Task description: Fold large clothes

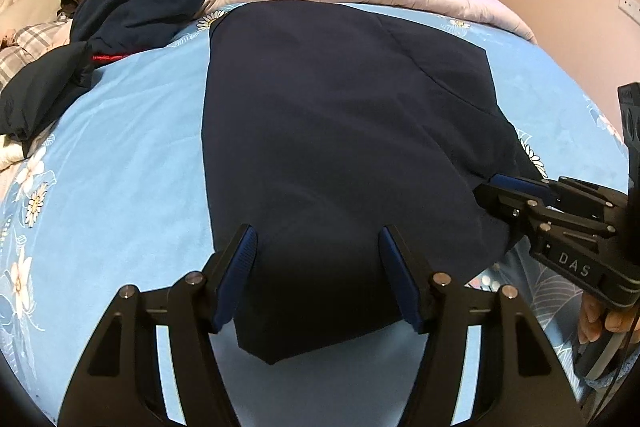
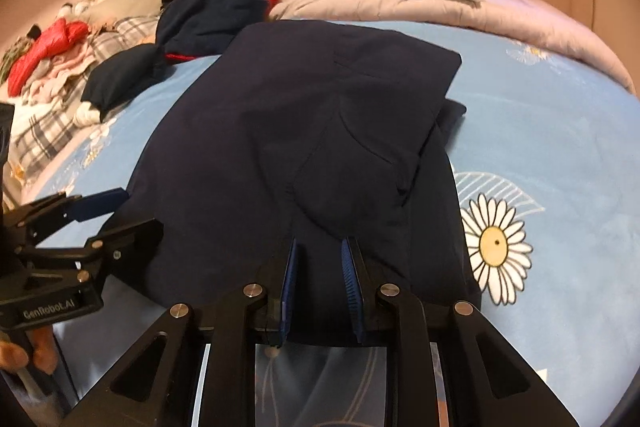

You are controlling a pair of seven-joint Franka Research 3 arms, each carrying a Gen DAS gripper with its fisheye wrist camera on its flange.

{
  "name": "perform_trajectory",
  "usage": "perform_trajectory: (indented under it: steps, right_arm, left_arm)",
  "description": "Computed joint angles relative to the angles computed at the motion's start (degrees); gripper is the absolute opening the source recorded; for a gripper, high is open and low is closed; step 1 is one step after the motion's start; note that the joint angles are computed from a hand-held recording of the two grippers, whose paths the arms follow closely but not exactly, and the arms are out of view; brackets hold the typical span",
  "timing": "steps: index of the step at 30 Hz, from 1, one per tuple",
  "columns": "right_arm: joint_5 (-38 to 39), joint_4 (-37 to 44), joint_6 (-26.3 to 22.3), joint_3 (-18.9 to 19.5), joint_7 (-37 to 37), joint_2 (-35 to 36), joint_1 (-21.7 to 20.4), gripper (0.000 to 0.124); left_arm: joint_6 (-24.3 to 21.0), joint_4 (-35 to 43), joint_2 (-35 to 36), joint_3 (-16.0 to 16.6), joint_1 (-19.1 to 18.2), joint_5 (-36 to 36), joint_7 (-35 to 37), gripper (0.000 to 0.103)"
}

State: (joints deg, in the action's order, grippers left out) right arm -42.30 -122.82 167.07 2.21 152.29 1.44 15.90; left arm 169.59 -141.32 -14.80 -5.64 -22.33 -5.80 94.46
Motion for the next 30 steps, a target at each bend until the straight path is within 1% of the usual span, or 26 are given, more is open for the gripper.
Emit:
perform_trajectory:
  steps: [1, 2, 3, 4, 5, 6, 7, 8, 9, 10, 11, 12, 13, 14, 15, 16, 17, 20, 22, 25, 27, 28, 30]
  right_arm:
    - [2.03, -0.37, -0.50, 0.20, -1.02, -0.75, 0.07, 0.025]
    - [3.84, -1.26, -0.70, 0.47, -1.80, -2.23, 0.06, 0.025]
    - [3.53, -2.26, -0.69, 0.97, -0.98, -3.84, -0.17, 0.025]
    - [1.54, -3.30, -0.97, 1.91, 1.28, -5.72, -0.69, 0.026]
    - [-0.37, -3.94, -1.48, 3.12, 3.39, -6.93, -1.48, 0.034]
    - [-1.94, -4.75, -2.25, 4.32, 5.20, -8.67, -2.28, 0.045]
    - [-3.03, -5.69, -2.74, 5.48, 6.60, -10.53, -3.08, 0.049]
    - [-3.69, -6.95, -2.88, 6.61, 7.67, -12.73, -3.78, 0.055]
    - [-3.48, -7.85, -3.36, 7.58, 7.97, -14.63, -4.28, 0.059]
    - [-3.48, -8.55, -3.97, 8.66, 8.44, -16.20, -4.90, 0.062]
    - [-3.86, -9.31, -4.75, 9.98, 9.19, -18.21, -5.65, 0.071]
    - [-4.37, -10.01, -5.32, 11.42, 10.14, -19.90, -6.52, 0.079]
    - [-4.98, -10.64, -5.79, 12.90, 11.23, -21.62, -7.55, 0.082]
    - [-5.26, -11.10, -6.10, 14.23, 12.00, -23.16, -8.46, 0.086]
    - [-4.54, -11.35, -6.08, 14.71, 11.50, -24.10, -8.92, 0.091]
    - [-3.37, -11.79, -6.31, 15.19, 11.00, -25.26, -9.07, 0.095]
    - [-2.28, -12.32, -6.08, 15.60, 10.77, -26.40, -9.34, 0.101]
    - [-0.20, -12.93, -4.39, 17.09, 9.42, -28.49, -10.77, 0.102]
    - [0.09, -12.77, -4.34, 19.36, 9.65, -29.63, -13.12, 0.102]
    - [1.46, -11.76, -6.56, 22.53, 8.62, -30.97, -15.53, 0.102]
    - [0.91, -11.23, -7.83, 25.37, 9.60, -32.22, -17.82, 0.102]
    - [1.06, -11.34, -8.24, 26.24, 9.88, -32.77, -18.16, 0.102]
    - [1.46, -11.13, -8.95, 27.52, 10.16, -32.63, -18.77, 0.102]
  left_arm:
    - [-1.35, 0.00, -0.94, -0.33, 0.37, 0.17, -0.85, 0.063]
    - [-2.04, 1.10, -0.12, -0.78, 1.23, -1.41, 0.25, 0.064]
    - [-3.55, 1.01, -1.30, 0.55, 0.09, -1.29, -0.58, 0.065]
    - [-4.94, 1.06, -2.25, 0.70, 0.16, -1.82, -0.68, 0.069]
    - [-5.72, 0.81, -3.14, 0.27, 0.71, -1.52, -1.32, 0.071]
    - [-6.21, 0.72, -3.92, -0.19, 1.38, -0.83, -2.04, 0.077]
    - [-6.51, -0.13, -5.92, -0.78, 2.00, 0.05, -2.96, 0.083]
    - [-6.52, -1.01, -7.53, -1.07, 2.10, 0.64, -3.63, 0.086]
    - [-6.76, -1.79, -9.37, -0.43, 1.23, 0.35, -3.33, 0.092]
    - [-7.40, -2.51, -11.27, 1.40, -1.06, -1.31, -1.77, 0.099]
    - [-8.12, -2.90, -12.69, 2.48, -2.50, -2.43, -0.97, 0.103]
    - [-9.06, -3.16, -14.11, 2.95, -3.19, -3.08, -0.80, 0.102]
    - [-11.13, -3.08, -15.80, 3.17, -3.38, -3.38, -1.01, 0.102]
    - [-12.19, -3.25, -16.91, 3.27, -3.43, -3.56, -1.14, 0.102]
    - [-13.46, -3.36, -18.37, 2.80, -2.85, -3.19, -1.87, 0.102]
    - [-14.42, -3.55, -19.82, 1.61, -1.54, -2.00, -3.24, 0.102]
    - [-14.85, -3.68, -20.84, 1.07, -1.07, -1.23, -4.00, 0.102]
    - [-14.68, -5.44, -25.38, 1.08, -1.49, -0.17, -4.97, 0.102]
    - [-15.44, -5.97, -28.25, 0.17, -0.43, 1.46, -6.87, 0.102]
    - [-15.44, -7.45, -32.18, -2.03, 1.97, 4.93, -11.01, 0.102]
    - [-14.89, -8.38, -34.28, -1.08, 1.04, 5.89, -11.86, 0.103]
    - [-15.33, -8.56, -34.91, -0.68, 0.64, 6.16, -12.31, 0.103]
    - [-16.18, -8.91, -35.28, -1.25, 1.28, 7.38, -13.85, 0.103]
